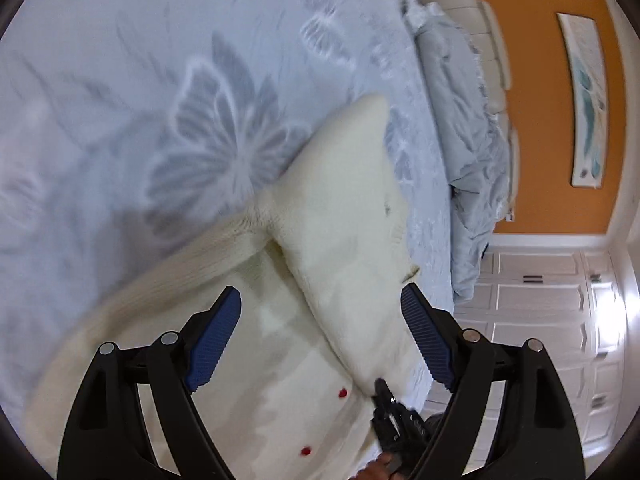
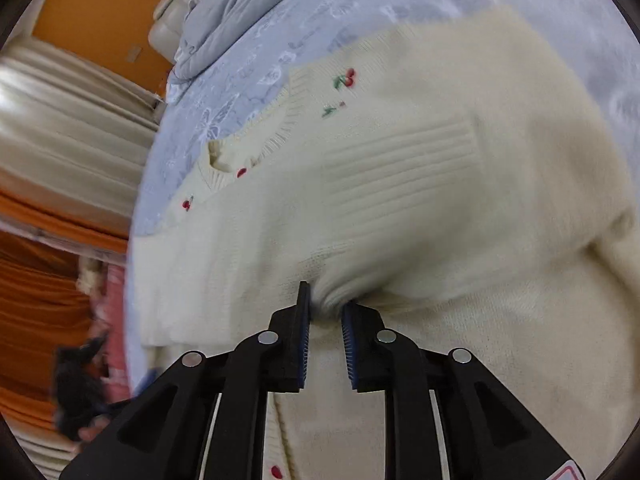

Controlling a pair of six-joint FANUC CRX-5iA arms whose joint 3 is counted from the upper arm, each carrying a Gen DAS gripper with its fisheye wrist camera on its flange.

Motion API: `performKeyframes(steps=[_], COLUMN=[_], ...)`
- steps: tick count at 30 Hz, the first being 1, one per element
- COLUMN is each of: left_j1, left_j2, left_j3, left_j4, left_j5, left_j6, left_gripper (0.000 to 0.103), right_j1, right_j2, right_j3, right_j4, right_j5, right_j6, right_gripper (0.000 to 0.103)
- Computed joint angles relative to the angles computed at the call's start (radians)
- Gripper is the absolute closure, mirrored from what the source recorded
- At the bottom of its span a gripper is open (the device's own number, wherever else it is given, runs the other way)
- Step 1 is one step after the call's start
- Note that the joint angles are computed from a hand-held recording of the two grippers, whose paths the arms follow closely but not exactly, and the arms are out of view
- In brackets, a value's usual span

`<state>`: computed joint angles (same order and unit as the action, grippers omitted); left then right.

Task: Fold small clothes

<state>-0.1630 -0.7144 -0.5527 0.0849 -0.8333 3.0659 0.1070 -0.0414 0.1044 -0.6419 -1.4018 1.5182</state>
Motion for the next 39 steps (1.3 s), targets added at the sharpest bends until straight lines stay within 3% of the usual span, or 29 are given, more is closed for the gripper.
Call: performKeyframes(steps=[1, 3, 5, 6, 7, 8, 10, 14, 16, 18, 20, 22, 23, 25, 26, 28, 31, 34, 36, 38, 39], left_j1=[-0.001, -0.005, -0.011, -0.003, 0.016, 0.027, 0.012, -0.122, -0.109, -0.116, -0.188, -0.227, -0.236, -0.276, -0.322, -0.414, -0.495, -0.503, -0.516, -0.523, -0.535], left_j2=[0.016, 0.033, 0.049, 0.056, 0.061, 0.068, 0.105, 0.176, 0.165, 0.163, 0.166, 0.172, 0.169, 0.167, 0.188, 0.219, 0.236, 0.231, 0.231, 0.227, 0.228], left_j3=[-0.002, 0.010, 0.040, 0.049, 0.052, 0.056, 0.120, 0.247, 0.192, 0.151, 0.163, 0.174, 0.171, 0.170, 0.187, 0.219, 0.234, 0.228, 0.226, 0.222, 0.221], left_j4=[-0.009, -0.038, -0.093, -0.095, -0.081, -0.077, -0.134, -0.323, -0.280, -0.273, -0.374, -0.425, -0.440, -0.498, -0.550, -0.655, -0.751, -0.766, -0.784, -0.800, -0.817], left_j5=[0.012, 0.012, -0.007, -0.016, -0.024, -0.028, -0.098, -0.225, -0.194, -0.175, -0.175, -0.190, -0.186, -0.187, -0.205, -0.258, -0.297, -0.289, -0.292, -0.286, -0.288], left_j6=[0.031, 0.074, 0.122, 0.113, 0.089, 0.080, 0.072, 0.059, 0.044, 0.075, 0.156, 0.182, 0.186, 0.208, 0.245, 0.296, 0.342, 0.362, 0.372, 0.386, 0.401], left_gripper=[0.023, 0.025, 0.039, 0.044, 0.057, 0.080, 0.090, 0.091, 0.090, 0.090, 0.089, 0.089, 0.089, 0.089, 0.089, 0.089, 0.089, 0.089, 0.089, 0.089, 0.089], right_j1=[-0.012, -0.010, -0.004, -0.002, 0.005, -0.002, -0.001, -0.097, -0.091, -0.044, -0.062, -0.058, -0.027, 0.038, 0.058, 0.082, 0.221, 0.411, 0.491, 0.450, 0.415], right_j2=[-0.002, -0.012, -0.030, -0.025, -0.016, 0.011, 0.021, -0.043, -0.035, 0.054, 0.058, 0.043, 0.011, -0.093, -0.134, -0.123, -0.064, 0.008, 0.098, 0.141, 0.168], right_j3=[0.004, 0.010, -0.001, 0.002, 0.004, 0.023, 0.073, 0.120, 0.093, 0.055, 0.020, 0.032, 0.013, -0.080, -0.104, -0.044, 0.029, 0.044, 0.075, 0.110, 0.135], right_j4=[-0.015, 0.000, 0.021, 0.031, 0.052, 0.054, 0.039, -0.145, -0.073, 0.108, 0.098, 0.120, 0.191, 0.331, 0.346, 0.233, 0.132, 0.194, 0.295, 0.271, 0.282], right_j5=[-0.001, 0.026, 0.065, 0.079, 0.096, 0.092, 0.094, 0.130, 0.147, 0.102, 0.113, 0.104, 0.143, 0.292, 0.337, 0.270, 0.136, 0.142, 0.159, 0.187, 0.200], right_j6=[-0.006, -0.024, -0.054, -0.067, -0.099, -0.095, -0.033, 0.172, 0.177, 0.085, 0.091, 0.064, 0.011, -0.098, -0.122, -0.011, 0.180, 0.226, 0.200, 0.208, 0.159], right_gripper=[0.075, 0.045, 0.040, 0.045, 0.058, 0.092, 0.093, 0.095, 0.095, 0.096, 0.096, 0.085, 0.078, 0.078, 0.078, 0.078, 0.080, 0.080, 0.093, 0.103, 0.103])
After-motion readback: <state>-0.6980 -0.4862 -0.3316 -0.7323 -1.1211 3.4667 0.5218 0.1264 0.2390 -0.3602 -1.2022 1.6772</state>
